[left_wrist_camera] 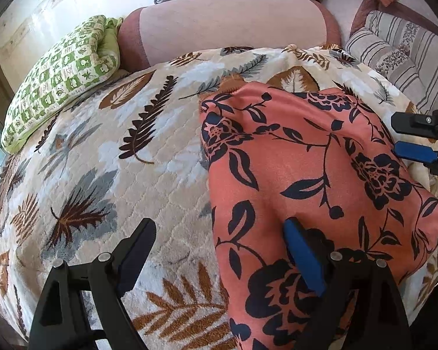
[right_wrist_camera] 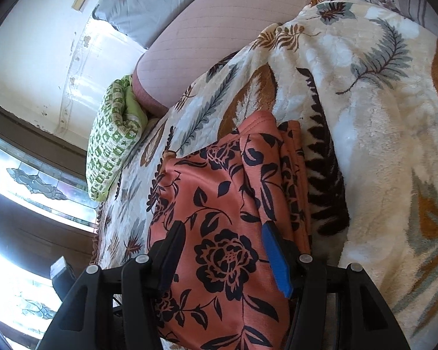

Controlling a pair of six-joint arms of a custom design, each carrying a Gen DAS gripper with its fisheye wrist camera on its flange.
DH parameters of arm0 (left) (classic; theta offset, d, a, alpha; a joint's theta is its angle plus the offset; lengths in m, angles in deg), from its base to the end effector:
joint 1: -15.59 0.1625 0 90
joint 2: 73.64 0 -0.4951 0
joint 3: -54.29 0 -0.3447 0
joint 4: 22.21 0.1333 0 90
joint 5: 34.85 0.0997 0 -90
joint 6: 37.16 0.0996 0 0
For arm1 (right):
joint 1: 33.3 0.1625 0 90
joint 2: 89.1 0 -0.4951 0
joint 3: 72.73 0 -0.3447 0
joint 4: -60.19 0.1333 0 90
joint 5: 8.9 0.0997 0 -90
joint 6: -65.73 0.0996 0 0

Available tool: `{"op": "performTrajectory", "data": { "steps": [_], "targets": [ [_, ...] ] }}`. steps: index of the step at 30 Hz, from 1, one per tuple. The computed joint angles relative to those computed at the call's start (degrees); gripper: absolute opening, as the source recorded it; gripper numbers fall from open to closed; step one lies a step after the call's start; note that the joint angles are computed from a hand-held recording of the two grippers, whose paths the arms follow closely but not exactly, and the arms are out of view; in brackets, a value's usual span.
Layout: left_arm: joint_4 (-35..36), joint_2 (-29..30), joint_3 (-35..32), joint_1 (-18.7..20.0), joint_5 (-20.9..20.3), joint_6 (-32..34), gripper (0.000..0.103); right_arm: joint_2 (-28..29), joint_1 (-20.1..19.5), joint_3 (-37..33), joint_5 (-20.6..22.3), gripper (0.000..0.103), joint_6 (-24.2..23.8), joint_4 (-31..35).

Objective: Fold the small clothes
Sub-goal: 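Press the folded shirt flat with both grippers, adjusting its edge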

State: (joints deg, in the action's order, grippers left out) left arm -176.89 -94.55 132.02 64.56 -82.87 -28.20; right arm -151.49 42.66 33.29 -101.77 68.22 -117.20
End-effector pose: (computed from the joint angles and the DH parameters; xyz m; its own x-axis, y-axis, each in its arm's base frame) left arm -0.3481 -0.7046 -0.0090 -0.5120 0.5303 -0.6758 0.7390 0.6729 -0.0319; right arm -0.0259 -0.6324 0.3605 -0.9520 0.3061 0.0061 0.2168 0.6880 -0.6926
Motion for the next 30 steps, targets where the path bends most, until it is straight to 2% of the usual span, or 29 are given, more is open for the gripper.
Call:
{"op": "performTrajectory", "data": {
  "steps": [6, 11, 16, 25, 30],
  "targets": [
    [-1.1, -0.7, -0.2, -0.7, 0.4, 2.6, 0.089, -0.7, -0.7, 0.6, 0.1, 0.064, 0.8, -0.4],
    [0.7, -2.4, -2.1, 0.3, -0.8, -0.4, 0.089, -1.2, -0.9, 1.3, -0.4, 0.068, 1.2, -1.4],
    [9.9, -3.3, -5.6, 2.5, -6.4, -5.5, 0.089, -1.6, -1.4, 1.6, -1.6, 0.071, 2.5, -1.5],
    [11.6, -3.8, -4.0, 3.3, -13.4, -6.6, 0.089, -1.4, -1.9, 1.4, -2.8, 0.071, 5.0, -0.1],
    [10.9, -2.2, -2.4, 2.5, -13.0, -4.1, 0.089, -0.3, -2.0, 0.3, -3.1, 0.072, 6.0, 2.4]
  ]
}}
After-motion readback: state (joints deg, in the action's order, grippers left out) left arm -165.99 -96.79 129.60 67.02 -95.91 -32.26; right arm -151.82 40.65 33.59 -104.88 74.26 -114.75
